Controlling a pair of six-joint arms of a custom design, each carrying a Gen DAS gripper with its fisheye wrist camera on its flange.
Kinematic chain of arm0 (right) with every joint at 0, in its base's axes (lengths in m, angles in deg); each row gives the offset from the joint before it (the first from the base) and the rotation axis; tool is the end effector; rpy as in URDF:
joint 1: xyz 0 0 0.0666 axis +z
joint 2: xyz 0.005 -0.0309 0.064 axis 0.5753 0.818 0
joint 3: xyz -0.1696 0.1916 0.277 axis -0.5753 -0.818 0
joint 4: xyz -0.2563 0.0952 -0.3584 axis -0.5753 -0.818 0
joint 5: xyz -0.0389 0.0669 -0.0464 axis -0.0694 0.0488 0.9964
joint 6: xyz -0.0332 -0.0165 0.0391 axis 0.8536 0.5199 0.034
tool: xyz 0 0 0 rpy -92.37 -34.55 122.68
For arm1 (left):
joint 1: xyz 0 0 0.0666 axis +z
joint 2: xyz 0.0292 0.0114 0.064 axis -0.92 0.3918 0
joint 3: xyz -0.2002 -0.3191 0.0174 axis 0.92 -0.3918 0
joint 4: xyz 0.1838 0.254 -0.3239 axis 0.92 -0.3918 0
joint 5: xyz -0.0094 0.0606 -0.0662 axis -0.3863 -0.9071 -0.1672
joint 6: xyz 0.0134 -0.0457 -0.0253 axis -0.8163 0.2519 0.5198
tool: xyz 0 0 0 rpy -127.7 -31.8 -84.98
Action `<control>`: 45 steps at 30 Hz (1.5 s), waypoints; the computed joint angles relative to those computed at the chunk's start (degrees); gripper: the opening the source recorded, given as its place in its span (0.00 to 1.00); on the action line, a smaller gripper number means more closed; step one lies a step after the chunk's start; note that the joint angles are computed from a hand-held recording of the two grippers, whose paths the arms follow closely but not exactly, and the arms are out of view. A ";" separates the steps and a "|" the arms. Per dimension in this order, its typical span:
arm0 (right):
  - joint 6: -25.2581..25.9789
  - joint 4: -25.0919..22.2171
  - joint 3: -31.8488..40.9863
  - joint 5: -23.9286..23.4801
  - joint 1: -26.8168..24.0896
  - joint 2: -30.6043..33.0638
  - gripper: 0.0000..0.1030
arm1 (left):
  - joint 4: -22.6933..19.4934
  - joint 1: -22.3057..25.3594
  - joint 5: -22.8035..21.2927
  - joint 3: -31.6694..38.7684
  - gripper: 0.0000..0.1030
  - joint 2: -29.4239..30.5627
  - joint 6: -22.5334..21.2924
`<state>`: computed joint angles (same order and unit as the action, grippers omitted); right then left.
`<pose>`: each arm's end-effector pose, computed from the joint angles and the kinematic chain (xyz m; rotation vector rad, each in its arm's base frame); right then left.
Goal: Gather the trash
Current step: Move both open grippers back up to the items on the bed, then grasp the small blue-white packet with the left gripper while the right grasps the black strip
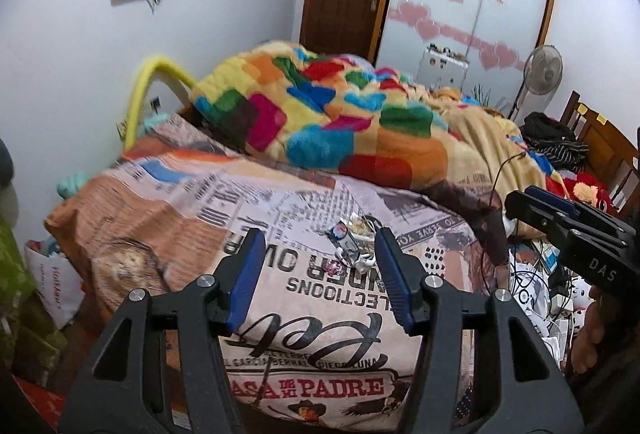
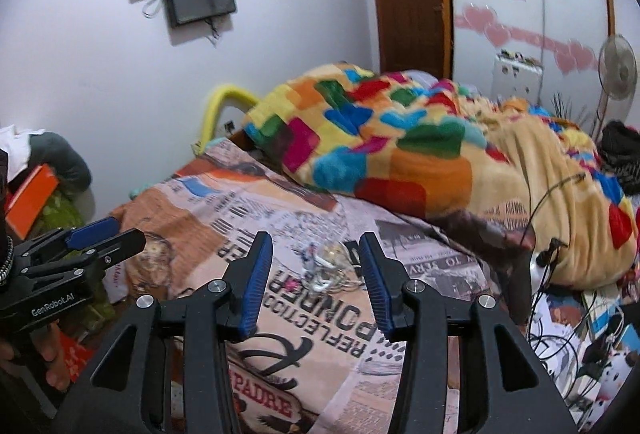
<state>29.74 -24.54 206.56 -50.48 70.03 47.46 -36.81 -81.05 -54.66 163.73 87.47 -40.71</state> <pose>0.4278 0.2861 0.6713 -0.1245 2.2517 0.2101 0.4772 -0.1227 0.6511 0.1417 2.2946 -0.2767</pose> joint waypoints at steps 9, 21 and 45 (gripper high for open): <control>-0.98 0.09 -4.90 -4.19 -5.68 1.86 0.40 | 0.76 -1.18 1.42 0.88 0.54 8.04 -0.49; 1.37 0.25 -8.25 -5.19 -10.05 6.95 0.40 | 2.31 -2.04 5.20 2.47 0.54 16.87 -1.21; 8.98 2.99 -4.58 -8.98 -9.15 14.16 0.40 | 6.76 -1.75 11.31 -1.12 0.09 19.27 1.83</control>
<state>38.72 -21.55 201.97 -59.46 60.88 61.61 -30.05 -82.81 -43.35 162.60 106.74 -38.88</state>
